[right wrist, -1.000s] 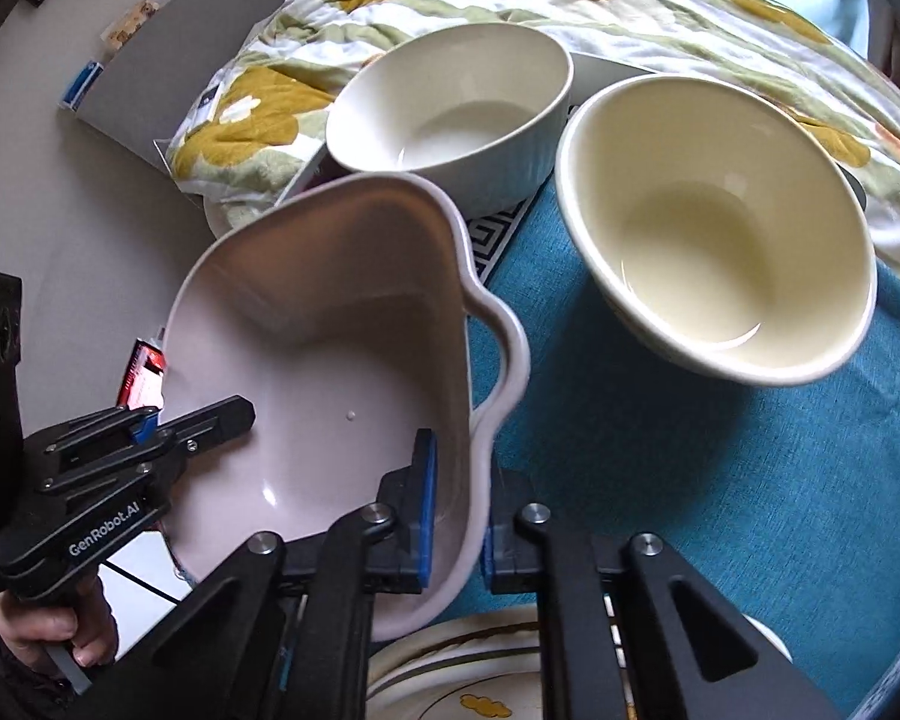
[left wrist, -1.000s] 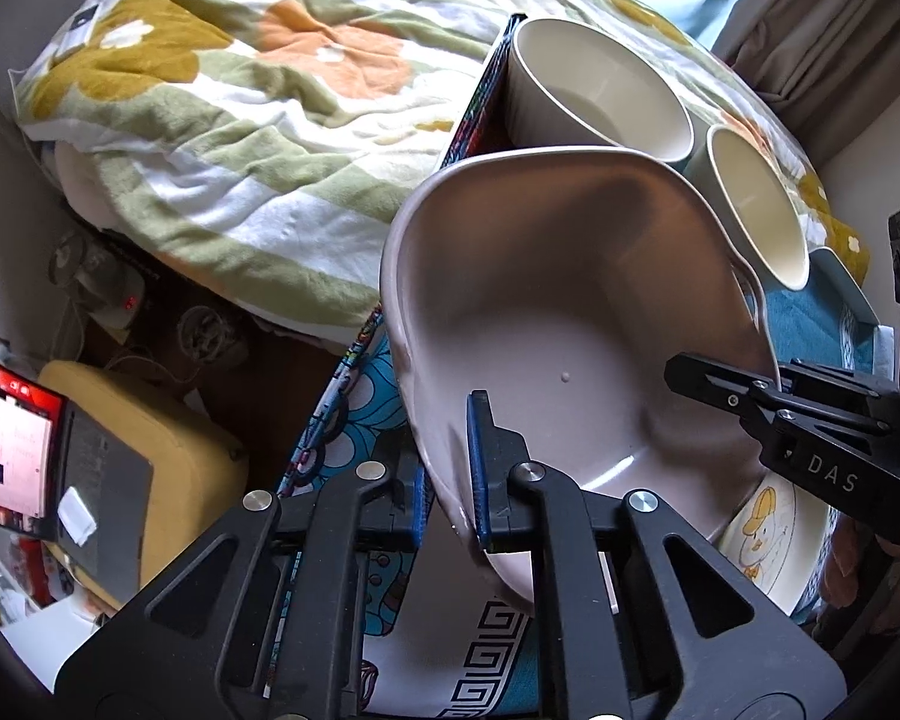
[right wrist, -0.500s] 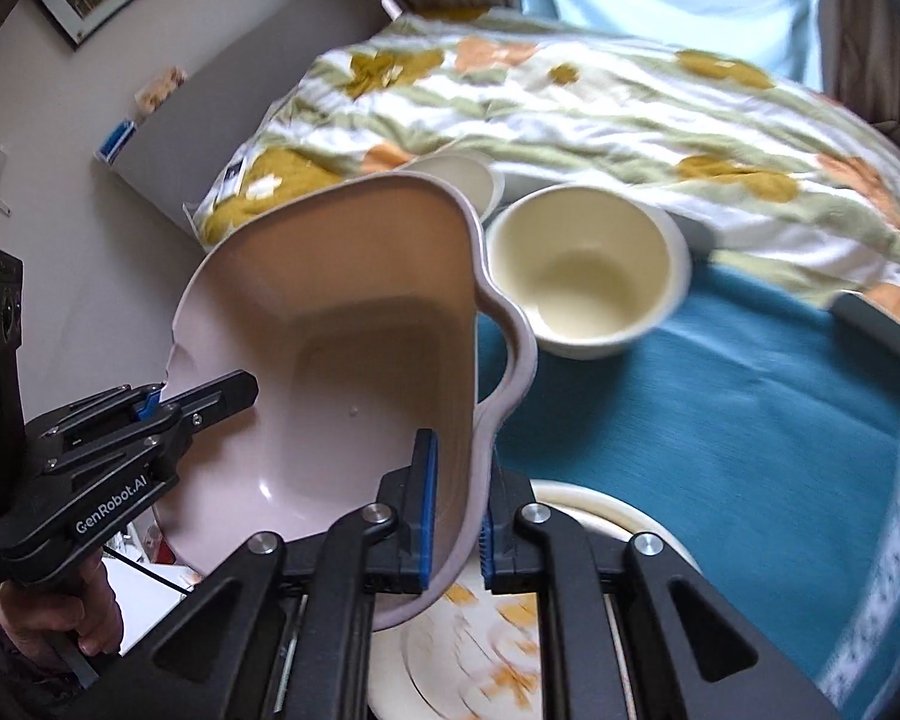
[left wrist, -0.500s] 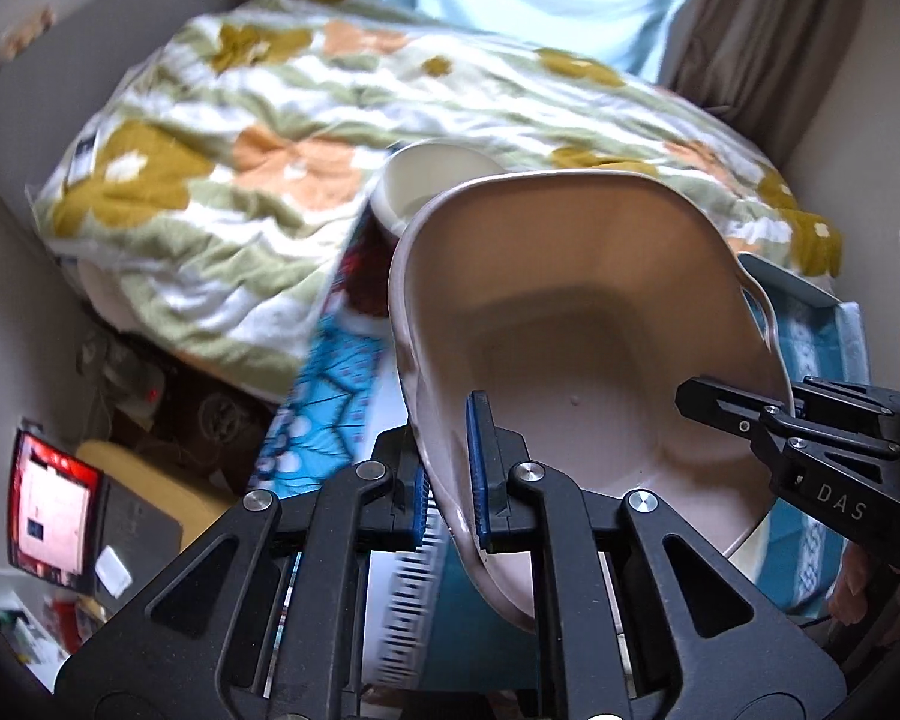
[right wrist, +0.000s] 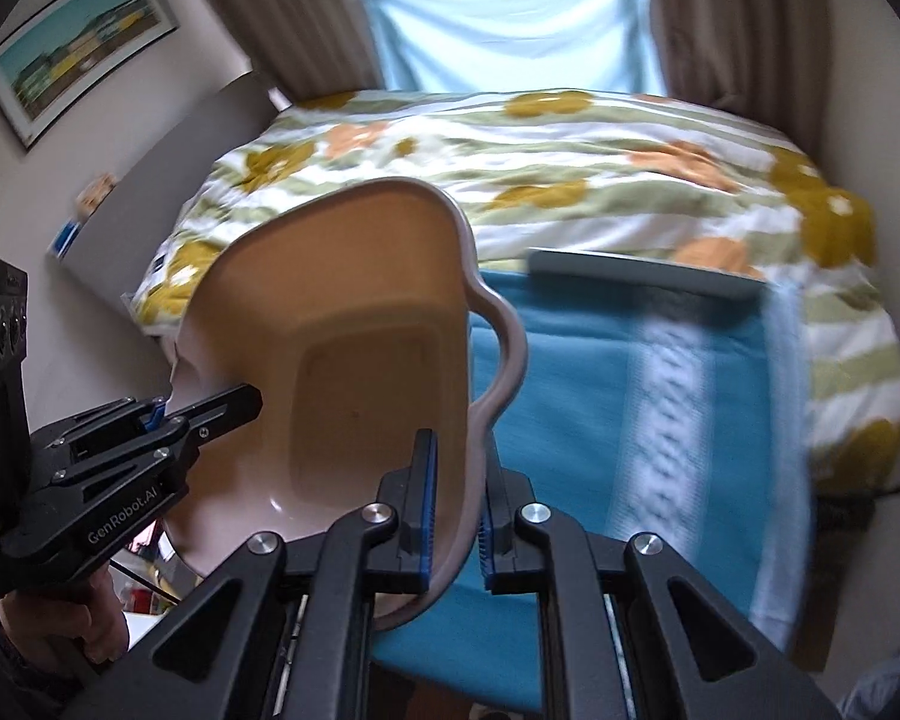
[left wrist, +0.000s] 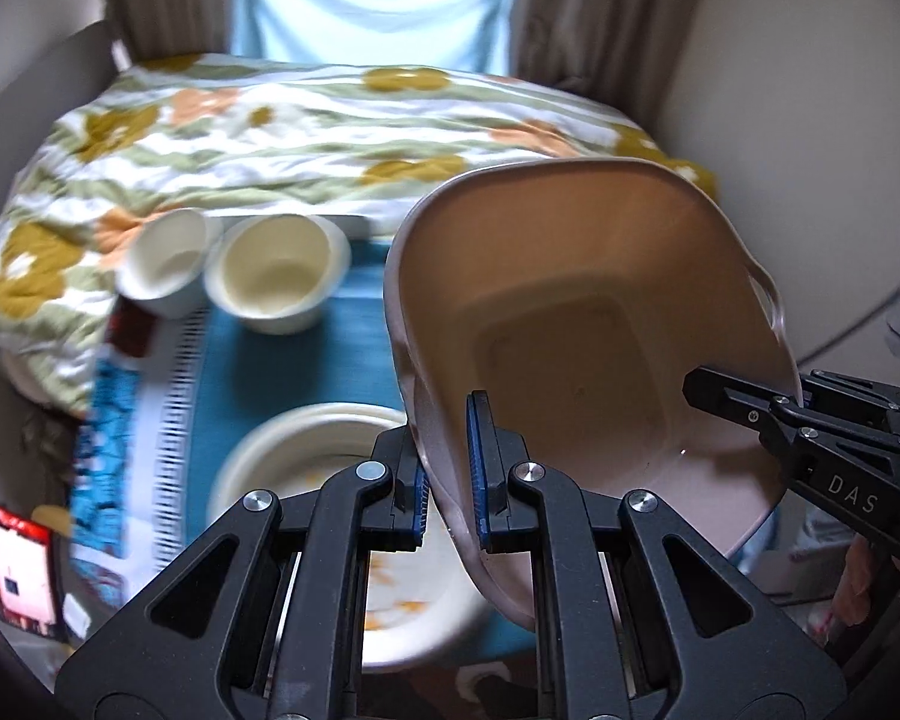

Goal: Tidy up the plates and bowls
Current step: 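Carry the pink bowl with both grippers onto the open blue cloth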

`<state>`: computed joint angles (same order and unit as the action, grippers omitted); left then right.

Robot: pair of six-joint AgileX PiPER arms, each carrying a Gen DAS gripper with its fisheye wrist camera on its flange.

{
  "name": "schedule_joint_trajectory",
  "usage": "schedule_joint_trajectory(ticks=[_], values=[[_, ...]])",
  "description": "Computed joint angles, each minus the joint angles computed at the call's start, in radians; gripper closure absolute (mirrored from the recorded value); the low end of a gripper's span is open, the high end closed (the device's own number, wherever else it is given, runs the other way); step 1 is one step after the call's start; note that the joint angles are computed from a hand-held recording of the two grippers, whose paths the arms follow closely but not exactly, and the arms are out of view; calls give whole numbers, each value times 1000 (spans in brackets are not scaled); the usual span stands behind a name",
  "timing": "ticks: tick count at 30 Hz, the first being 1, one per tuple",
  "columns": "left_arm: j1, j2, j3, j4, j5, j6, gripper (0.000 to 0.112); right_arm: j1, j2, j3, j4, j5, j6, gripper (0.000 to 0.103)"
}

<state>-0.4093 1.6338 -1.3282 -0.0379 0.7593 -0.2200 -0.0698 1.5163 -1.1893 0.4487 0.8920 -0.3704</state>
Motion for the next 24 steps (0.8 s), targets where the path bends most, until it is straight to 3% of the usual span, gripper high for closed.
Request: schedule_joint_trajectory(ticks=[6, 12, 17, 24], values=[[-178, 113, -61, 3, -12, -92, 103, -244, -57, 128, 42, 35, -171, 92], [-263, 243, -96, -20, -42, -113, 103, -417, 10, 242, 88, 1, -343, 92], [-308, 331, -99, 1, -67, -158, 103, -463, 111, 303, 157, -72, -459, 92], [-307, 371, -85, 29, -90, -186, 103, -456, 152, 321, 210, -117, -535, 92]])
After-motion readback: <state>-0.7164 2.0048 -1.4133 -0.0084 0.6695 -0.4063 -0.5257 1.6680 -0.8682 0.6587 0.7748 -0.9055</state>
